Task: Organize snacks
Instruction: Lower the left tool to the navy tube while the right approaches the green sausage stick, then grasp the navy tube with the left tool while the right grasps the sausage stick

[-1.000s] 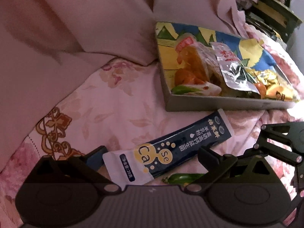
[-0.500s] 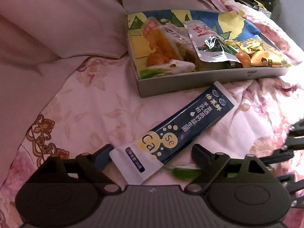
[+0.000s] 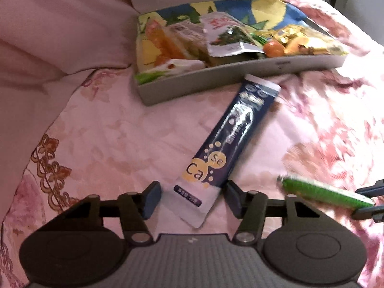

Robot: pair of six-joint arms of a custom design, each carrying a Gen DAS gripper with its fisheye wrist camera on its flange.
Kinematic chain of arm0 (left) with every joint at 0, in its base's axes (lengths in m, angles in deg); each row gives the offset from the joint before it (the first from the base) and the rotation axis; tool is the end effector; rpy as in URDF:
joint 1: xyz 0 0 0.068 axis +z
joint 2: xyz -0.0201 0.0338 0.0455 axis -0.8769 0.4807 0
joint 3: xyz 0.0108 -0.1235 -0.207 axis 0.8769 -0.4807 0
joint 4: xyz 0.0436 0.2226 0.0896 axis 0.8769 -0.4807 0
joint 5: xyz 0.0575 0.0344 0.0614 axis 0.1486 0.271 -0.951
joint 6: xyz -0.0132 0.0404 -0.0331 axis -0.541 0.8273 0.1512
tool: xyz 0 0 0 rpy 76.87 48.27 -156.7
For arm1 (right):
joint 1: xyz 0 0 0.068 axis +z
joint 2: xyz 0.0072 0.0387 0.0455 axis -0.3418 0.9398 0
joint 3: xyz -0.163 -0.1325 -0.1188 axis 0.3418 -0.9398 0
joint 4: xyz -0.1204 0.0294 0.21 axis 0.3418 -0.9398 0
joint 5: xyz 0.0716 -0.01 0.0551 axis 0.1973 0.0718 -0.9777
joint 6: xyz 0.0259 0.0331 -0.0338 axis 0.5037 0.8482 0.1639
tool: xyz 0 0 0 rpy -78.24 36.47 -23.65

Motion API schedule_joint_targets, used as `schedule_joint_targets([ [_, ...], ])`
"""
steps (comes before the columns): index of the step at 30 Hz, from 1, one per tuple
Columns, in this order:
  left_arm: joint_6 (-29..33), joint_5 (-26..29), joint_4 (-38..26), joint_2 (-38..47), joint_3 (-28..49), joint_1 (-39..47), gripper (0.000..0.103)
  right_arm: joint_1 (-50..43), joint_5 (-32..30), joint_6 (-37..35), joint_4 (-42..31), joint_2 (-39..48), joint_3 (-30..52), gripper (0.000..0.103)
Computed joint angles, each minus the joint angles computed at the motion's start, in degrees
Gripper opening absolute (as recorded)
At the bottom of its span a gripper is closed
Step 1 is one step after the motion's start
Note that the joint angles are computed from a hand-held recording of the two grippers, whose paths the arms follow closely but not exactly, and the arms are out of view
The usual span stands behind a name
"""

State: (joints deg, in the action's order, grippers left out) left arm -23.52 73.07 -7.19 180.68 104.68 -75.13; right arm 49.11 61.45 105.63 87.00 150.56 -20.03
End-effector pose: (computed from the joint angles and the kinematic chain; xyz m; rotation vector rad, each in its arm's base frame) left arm 0.2995 -0.0819 0.0326 1.1276 2.4251 -0.1865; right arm 0.1214 0.2794 0.0229 -0.1155 2.6420 0.1624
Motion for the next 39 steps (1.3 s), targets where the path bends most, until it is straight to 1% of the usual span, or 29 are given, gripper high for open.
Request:
schedule_joint_targets([
  [2,-0.42,-0.11,0.03,-1.57,-2.0,-0.74,0.056,1.38,0.53,3.94,-0.67,-0.63,-0.77,0.022],
  [4,-1.16,-0.2,-0.07,-3.1,-4.04,-1.57,0.054,2.93,1.62,6.24,-1.79,-0.29,-0.48,0.022],
  [8,-1.19,-0.27,0.15,-6.77,-8.88,-3.3,0.054,4.76,3.49,7.5,-2.29,1.09,0.88,0.022],
  [10,-1.37,-2.01,2.99,-8.04,-11.44,-4.6,0.055,5.72,5.29,7.12,-1.84,1.92,1.25,0.027],
  [11,-1.59,-2.59,3.68,-8.21,-11.85,-5.09,0.058,6.1,6.09,6.7,-1.51,2.55,1.62,0.029],
  [13,-2.48,-3.42,4.74,-7.93,-11.8,-5.53,0.064,6.48,7.61,5.07,-1.63,3.62,2.68,0.031],
  [14,-3.01,-3.4,5.44,-7.5,-11.54,-5.38,0.065,6.62,8.53,3.77,-1.91,4.32,3.56,0.033],
  [15,-3.55,-3.34,6.23,-7.57,-11.95,-5.27,0.066,6.67,9.45,2.62,-2.07,4.9,4.23,0.035],
  [19,-4.33,-3.13,8.58,-5.3,-10.39,-5.59,0.07,6.13,12.26,-1.82,-2.17,7.02,6.43,0.036],
  [23,-4.57,-3.13,12.43,-3.32,-9.76,-7.34,0.07,5.43,13.29,-3.87,-2.47,8.41,7.74,0.036],
  [26,-5.4,-2.63,14.01,-1.74,-8.57,-8.16,0.07,5.48,13.86,-4.23,-2.61,9.46,8.69,0.036],
  [29,-6.03,-2.15,15.05,-0.12,-7.31,-8.65,0.07,5.72,14.49,-4.87,-5.85,10.94,11.64,0.036],
  [33,-6.97,-1.51,14.66,1.39,-5.52,-8.7,0.07,6.05,15.07,-5.33,-9.46,12.59,14.76,0.036],
  [36,-7.29,-0.1,13.07,1.41,-4.74,-8.01,0.063,6.1,15.35,-5.63,-10.71,13.37,15.97,0.035],
  [37,-7.44,0.28,12.41,1.36,-4.46,-7.96,0.06,6.06,15.31,-5.72,-10.86,13.51,16.14,0.035],
  [38,-7.46,0.61,11.8,1.3,-4.25,-7.95,0.055,6.02,15.18,-5.93,-10.82,13.63,16.27,0.034],
  [39,-7.34,0.98,11.28,1.16,-4.17,-7.9,0.053,6.02,15.06,-6.16,-10.56,13.69,16.27,0.03],
])
